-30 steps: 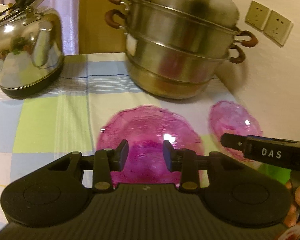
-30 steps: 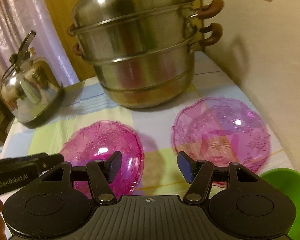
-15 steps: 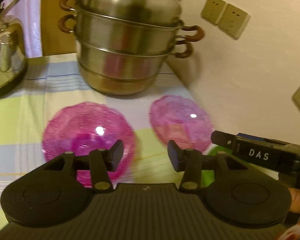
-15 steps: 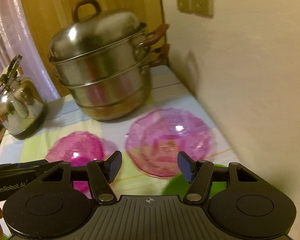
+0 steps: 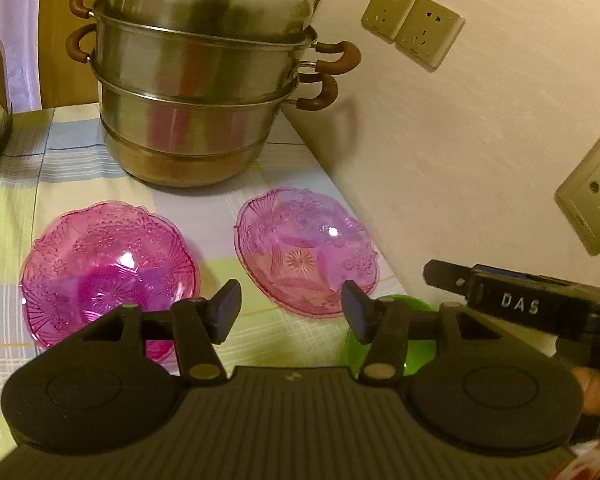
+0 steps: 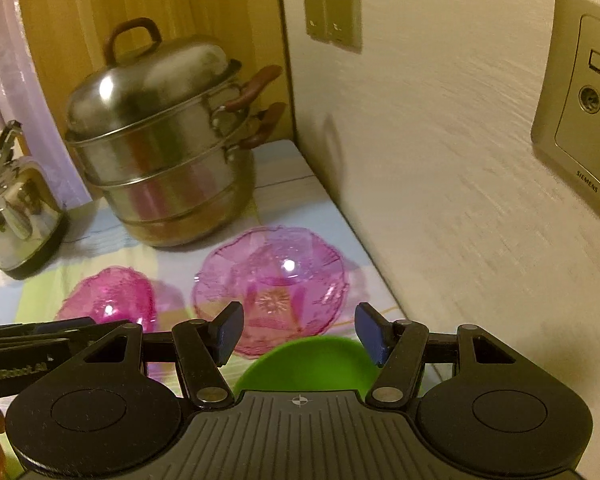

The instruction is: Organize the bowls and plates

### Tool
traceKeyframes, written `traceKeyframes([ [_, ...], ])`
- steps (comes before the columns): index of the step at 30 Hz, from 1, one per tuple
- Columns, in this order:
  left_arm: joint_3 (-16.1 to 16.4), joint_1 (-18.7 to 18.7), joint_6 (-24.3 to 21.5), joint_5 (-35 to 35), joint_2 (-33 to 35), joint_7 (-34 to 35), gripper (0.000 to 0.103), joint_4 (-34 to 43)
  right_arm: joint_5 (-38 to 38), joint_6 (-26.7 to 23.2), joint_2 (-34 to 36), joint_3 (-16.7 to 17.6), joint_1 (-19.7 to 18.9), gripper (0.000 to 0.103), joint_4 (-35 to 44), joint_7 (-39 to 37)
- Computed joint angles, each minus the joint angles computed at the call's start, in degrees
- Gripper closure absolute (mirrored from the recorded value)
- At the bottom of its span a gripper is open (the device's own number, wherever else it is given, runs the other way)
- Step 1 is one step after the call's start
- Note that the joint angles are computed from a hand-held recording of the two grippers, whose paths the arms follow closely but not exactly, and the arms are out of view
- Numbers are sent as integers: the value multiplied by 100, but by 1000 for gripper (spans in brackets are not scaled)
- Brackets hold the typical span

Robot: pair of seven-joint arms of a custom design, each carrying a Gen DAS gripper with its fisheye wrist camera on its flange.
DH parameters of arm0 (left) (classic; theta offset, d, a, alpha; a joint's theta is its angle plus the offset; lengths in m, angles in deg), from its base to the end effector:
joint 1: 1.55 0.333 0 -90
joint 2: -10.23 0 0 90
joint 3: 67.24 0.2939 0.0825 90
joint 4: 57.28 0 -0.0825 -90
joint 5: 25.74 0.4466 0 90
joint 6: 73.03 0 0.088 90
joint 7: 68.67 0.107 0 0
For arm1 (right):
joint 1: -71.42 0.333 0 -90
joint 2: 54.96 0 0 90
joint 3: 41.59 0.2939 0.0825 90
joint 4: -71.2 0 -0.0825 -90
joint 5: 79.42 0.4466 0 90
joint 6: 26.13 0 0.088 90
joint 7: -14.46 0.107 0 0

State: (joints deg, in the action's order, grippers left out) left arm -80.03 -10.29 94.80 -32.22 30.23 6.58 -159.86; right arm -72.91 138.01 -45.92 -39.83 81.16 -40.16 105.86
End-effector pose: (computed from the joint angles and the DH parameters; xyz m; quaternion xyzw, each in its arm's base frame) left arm 0.6925 -0.2495 0.4020 -0.6595 0.6417 -0.3738 0.1167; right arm 0.6795 0.1310 0.4387 -0.6807 0.6301 -0.2029 0.3138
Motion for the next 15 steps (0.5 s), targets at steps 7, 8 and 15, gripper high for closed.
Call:
traceKeyframes([
  [7,-178,225,-265,-188,692,399,53,796,257,-517,739,30,-203,41,935,-461],
  [8,-220,266,-314,-221,816,515,53,960,238,-568,847,37,-221,41,1066,-547],
  [15,-84,121,-1121,-42,1842,884,59,2481,298,-1087,1459,141,-344,42,1830,-1086],
])
